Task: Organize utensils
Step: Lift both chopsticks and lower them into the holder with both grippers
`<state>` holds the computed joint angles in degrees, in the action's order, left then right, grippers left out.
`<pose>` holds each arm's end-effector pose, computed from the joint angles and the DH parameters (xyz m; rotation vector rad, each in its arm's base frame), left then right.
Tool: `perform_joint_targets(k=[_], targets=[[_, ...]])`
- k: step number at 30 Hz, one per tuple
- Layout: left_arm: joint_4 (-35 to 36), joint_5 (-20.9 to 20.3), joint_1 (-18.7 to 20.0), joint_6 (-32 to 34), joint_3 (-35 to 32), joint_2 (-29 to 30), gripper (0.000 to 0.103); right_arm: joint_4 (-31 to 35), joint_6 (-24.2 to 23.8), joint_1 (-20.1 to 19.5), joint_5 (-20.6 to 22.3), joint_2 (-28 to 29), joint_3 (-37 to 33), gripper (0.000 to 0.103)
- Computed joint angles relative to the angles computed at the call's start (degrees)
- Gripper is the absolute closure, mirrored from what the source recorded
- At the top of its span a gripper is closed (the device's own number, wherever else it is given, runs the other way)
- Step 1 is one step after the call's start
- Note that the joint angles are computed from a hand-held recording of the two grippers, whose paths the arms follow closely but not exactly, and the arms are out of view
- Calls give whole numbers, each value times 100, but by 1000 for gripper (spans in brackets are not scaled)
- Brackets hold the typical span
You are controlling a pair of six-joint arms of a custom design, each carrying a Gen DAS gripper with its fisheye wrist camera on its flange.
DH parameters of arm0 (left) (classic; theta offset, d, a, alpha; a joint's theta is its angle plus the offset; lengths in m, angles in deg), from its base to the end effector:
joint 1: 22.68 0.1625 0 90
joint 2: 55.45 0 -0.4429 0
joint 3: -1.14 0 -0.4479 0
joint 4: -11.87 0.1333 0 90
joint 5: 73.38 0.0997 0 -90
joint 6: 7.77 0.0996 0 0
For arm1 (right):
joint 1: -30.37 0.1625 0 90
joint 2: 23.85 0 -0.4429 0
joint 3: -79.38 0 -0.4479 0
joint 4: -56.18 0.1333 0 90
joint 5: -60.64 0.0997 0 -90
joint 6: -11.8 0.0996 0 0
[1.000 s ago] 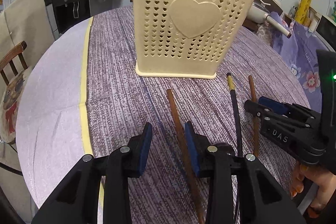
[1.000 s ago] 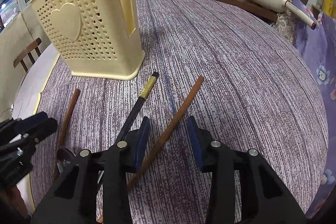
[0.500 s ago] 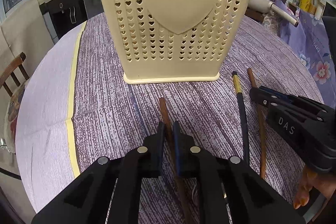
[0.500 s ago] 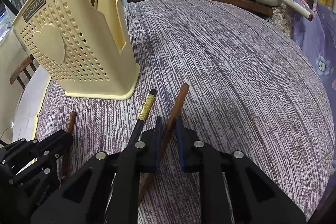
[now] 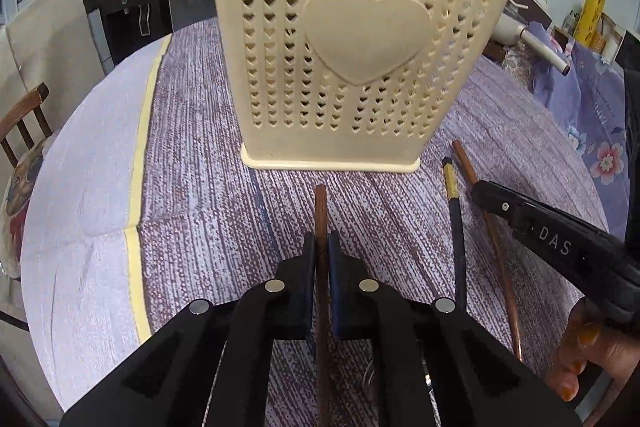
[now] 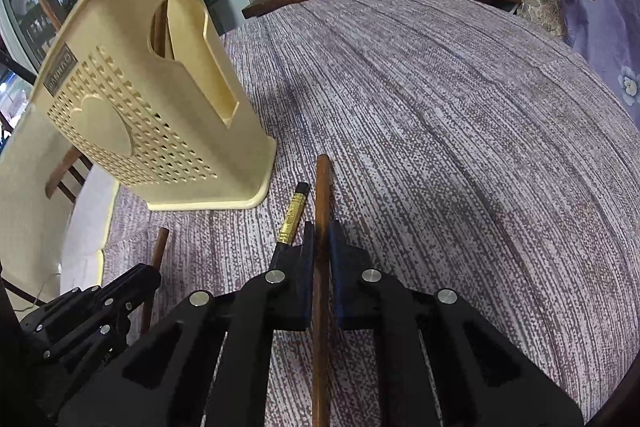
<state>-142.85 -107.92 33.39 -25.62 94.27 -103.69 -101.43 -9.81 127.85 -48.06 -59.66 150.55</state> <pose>-0.2261 -0.7219 0.1575 0.1106 2.2700 -0.8754 0.2123 -0.8386 0.1358 0.5467 -2.6125 0.7109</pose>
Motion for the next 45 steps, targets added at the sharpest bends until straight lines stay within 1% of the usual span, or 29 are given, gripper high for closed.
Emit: perform_joint_targets(k=[2, 3, 6, 8, 9, 11, 12, 15, 17, 19, 21, 24, 28, 35, 39, 45], targets=[[-256, -33, -40, 110, 77, -56, 96, -48, -20, -6, 148, -90, 98, 94], [-357, -28, -62, 160, 107, -84, 96, 1, 12, -40, 405, -188, 170, 94], [-783, -44, -159, 377, 245, -196, 96, -14, 6, -84, 825, -409, 391, 94], [-1083, -38, -243, 555, 363, -294, 96, -29, -92, -120, 1185, -593, 571, 94], [-1263, -26, -294, 654, 438, -355, 96, -72, -192, -146, 1442, -726, 705, 94], [-1607, -61, -377, 833, 571, -471, 96, -129, -355, -185, 1761, -921, 905, 94], [-1760, -71, -399, 936, 619, -515, 96, -150, -487, -207, 1991, -1050, 1032, 94], [-2233, -30, -544, 1238, 789, -651, 96, -158, -779, -240, 2530, -1369, 1324, 94], [-2546, -27, -641, 1443, 900, -747, 96, -111, -913, -269, 2859, -1564, 1484, 94], [-2862, 64, -740, 1708, 965, -784, 96, -90, -1077, -285, 3071, -1718, 1615, 94], [-3082, 84, -810, 1885, 1008, -804, 96, -130, -1308, -255, 3161, -1869, 1780, 94], [-3340, 119, -881, 2130, 1012, -788, 96, -184, -1601, -199, 3185, -1986, 1912, 95], [-3482, 127, -903, 2262, 1029, -807, 96, -161, -1726, -149, 3276, -2061, 1948, 95], [-3742, 104, -988, 2542, 1037, -853, 96, -102, -1790, -88, 3395, -2099, 1874, 95], [-3793, -1, -1023, 2678, 934, -874, 96, -116, -1729, -33, 3587, -2080, 1758, 95], [-3892, -260, -1059, 3123, 408, -807, 96, -634, -1675, 204, 3659, -1812, 1340, 95]])
